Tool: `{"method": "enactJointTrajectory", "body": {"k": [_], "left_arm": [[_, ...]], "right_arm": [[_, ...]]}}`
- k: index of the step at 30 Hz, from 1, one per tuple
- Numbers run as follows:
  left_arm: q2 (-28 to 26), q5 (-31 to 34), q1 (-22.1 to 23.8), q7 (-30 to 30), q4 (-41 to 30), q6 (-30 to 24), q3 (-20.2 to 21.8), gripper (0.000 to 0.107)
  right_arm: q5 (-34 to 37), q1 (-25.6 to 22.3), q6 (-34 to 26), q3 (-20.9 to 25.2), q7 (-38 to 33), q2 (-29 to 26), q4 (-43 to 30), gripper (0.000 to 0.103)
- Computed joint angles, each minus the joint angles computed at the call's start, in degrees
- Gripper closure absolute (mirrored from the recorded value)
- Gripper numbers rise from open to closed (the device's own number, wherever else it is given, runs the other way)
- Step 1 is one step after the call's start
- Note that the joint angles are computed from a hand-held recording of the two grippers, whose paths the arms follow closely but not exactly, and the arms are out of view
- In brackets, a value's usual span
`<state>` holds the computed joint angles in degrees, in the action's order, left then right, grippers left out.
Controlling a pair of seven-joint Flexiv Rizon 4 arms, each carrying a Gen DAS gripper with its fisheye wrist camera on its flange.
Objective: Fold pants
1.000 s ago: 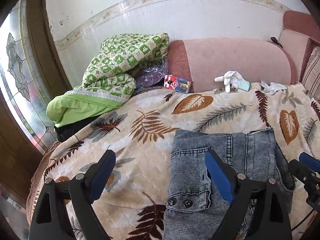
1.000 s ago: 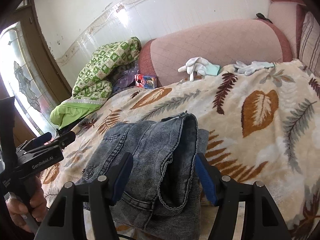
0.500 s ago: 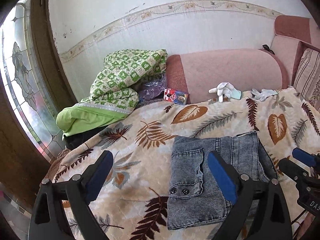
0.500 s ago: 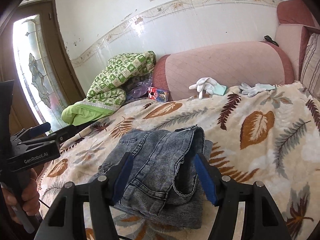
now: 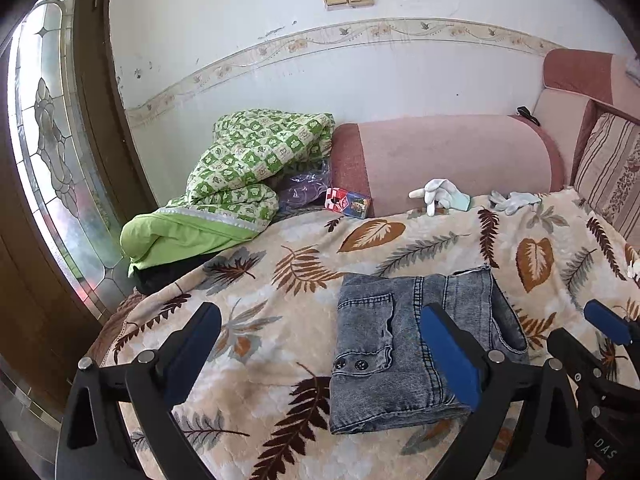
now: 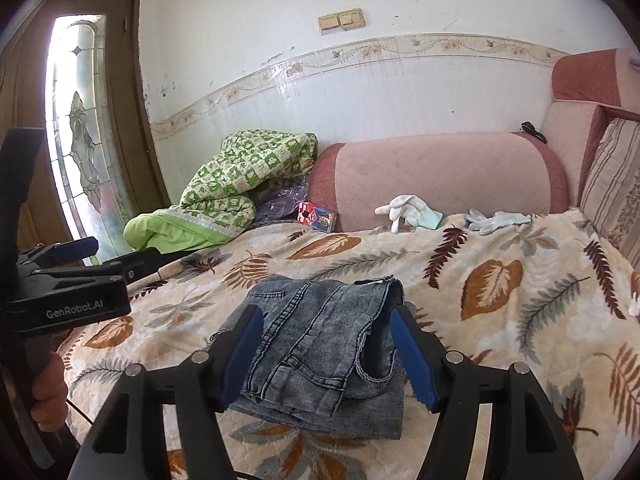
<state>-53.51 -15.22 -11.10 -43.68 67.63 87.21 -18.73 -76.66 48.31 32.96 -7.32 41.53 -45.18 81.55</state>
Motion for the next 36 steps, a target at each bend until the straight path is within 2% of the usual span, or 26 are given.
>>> {"method": "enactJointTrajectory", "body": {"k": [6, 10, 14, 18, 23, 28, 32, 34, 36], "left_arm": [[2.94, 0.29, 5.91, 2.01, 8.13, 4.81, -7.36, 0.007], [4.73, 1.59, 10.77, 1.24, 14.25, 8.06, -11.09, 0.007], [6.35, 3.88, 15.37, 1.14, 18.55, 7.71, -14.21, 0.007], [7.49, 6.27, 19.04, 1.49, 21.88, 10.61, -17.43, 0.007], [7.95, 11.25, 26.78, 0.83, 25.85, 11.99, -25.68, 0.005], [7.22, 15.46, 31.94, 0.78, 28.47, 12.84, -31.68, 0.004], [4.63, 18.31, 35.66, 2.05, 29.42, 11.98, -37.50, 0.004], [3.74, 18.13, 36.00, 2.72, 28.99, 10.11, -38.71, 0.004], [4.43, 15.94, 33.86, 2.75, 27.62, 7.72, -36.25, 0.004]], "right_arm": [[2.92, 4.20, -8.42, 0.87, 0.49, -0.68, -0.77, 0.033], [4.22, 6.38, -12.80, 1.34, 0.04, -0.75, -1.89, 0.032], [4.52, 8.19, -15.98, 1.30, -3.27, -1.64, -4.90, 0.031], [4.38, 9.68, -17.27, 0.47, -8.12, -3.52, -9.29, 0.031], [4.31, 11.15, -17.36, -1.08, -12.97, -5.49, -13.55, 0.030], [4.53, 12.06, -17.14, -2.01, -14.41, -6.11, -14.87, 0.030], [4.75, 12.36, -17.18, -2.31, -14.11, -6.01, -14.54, 0.030], [4.56, 12.19, -16.71, -2.16, -12.81, -5.29, -13.21, 0.030], [4.50, 11.69, -16.21, -1.81, -11.03, -4.36, -11.43, 0.030]]}}
